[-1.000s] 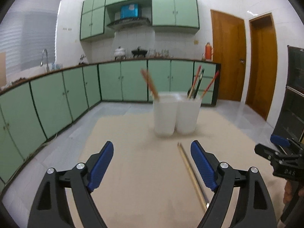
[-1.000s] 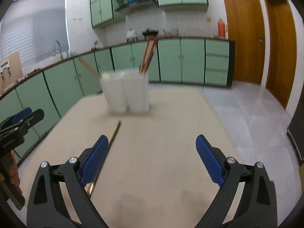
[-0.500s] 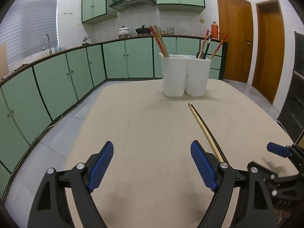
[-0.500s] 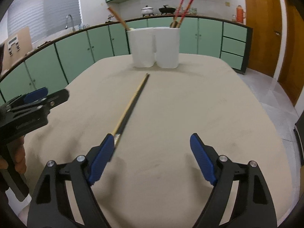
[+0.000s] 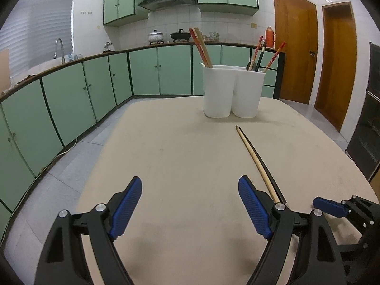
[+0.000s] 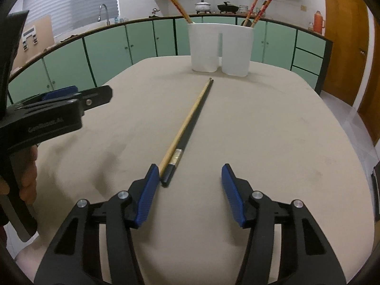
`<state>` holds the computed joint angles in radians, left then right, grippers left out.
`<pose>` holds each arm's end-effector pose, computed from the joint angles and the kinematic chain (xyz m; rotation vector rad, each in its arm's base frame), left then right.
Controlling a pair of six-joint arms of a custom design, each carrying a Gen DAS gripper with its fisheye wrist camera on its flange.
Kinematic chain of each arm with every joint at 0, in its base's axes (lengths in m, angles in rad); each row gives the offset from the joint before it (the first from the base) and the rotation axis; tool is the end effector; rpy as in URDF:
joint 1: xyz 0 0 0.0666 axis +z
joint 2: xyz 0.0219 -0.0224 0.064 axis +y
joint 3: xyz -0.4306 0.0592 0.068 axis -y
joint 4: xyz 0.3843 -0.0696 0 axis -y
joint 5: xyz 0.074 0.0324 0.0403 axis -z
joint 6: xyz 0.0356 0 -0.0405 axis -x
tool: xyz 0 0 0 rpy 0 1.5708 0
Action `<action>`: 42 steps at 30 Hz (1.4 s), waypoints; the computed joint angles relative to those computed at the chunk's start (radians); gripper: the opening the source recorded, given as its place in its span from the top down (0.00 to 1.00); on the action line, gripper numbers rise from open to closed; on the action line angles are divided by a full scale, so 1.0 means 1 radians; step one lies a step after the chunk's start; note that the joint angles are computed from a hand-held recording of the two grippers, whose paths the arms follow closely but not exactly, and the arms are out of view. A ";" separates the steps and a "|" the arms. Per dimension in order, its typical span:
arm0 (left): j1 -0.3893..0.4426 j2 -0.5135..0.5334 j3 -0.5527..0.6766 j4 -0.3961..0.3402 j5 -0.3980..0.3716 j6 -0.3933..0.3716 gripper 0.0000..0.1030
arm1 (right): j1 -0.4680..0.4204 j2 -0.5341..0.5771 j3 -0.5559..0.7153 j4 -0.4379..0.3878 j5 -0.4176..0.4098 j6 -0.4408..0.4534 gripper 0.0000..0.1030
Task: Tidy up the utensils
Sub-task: 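Withdraw both grippers back to the black and plain wooden chopsticks, then grasp the black chopstick with the right gripper while the left grasps the plain wooden one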
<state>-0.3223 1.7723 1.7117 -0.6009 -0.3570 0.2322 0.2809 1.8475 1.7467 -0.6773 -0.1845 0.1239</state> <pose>0.6136 -0.1922 0.4495 -0.0938 2.1834 0.0865 0.6370 0.1902 0.4109 -0.5614 2.2831 0.2938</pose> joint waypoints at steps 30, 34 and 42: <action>-0.023 -0.011 -0.017 0.020 0.017 0.010 0.21 | -0.020 0.008 -0.013 0.045 0.043 0.003 0.94; -0.034 -0.004 -0.006 0.006 0.018 0.015 0.21 | -0.036 0.006 -0.006 0.038 0.057 -0.030 0.94; -0.073 0.035 0.034 -0.034 -0.003 0.052 0.21 | -0.094 0.008 0.004 0.050 0.094 -0.104 0.94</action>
<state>-0.3955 1.8077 1.7460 -0.6345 -0.3602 0.2846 0.1869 1.8556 1.7503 -0.6274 -0.0908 0.0195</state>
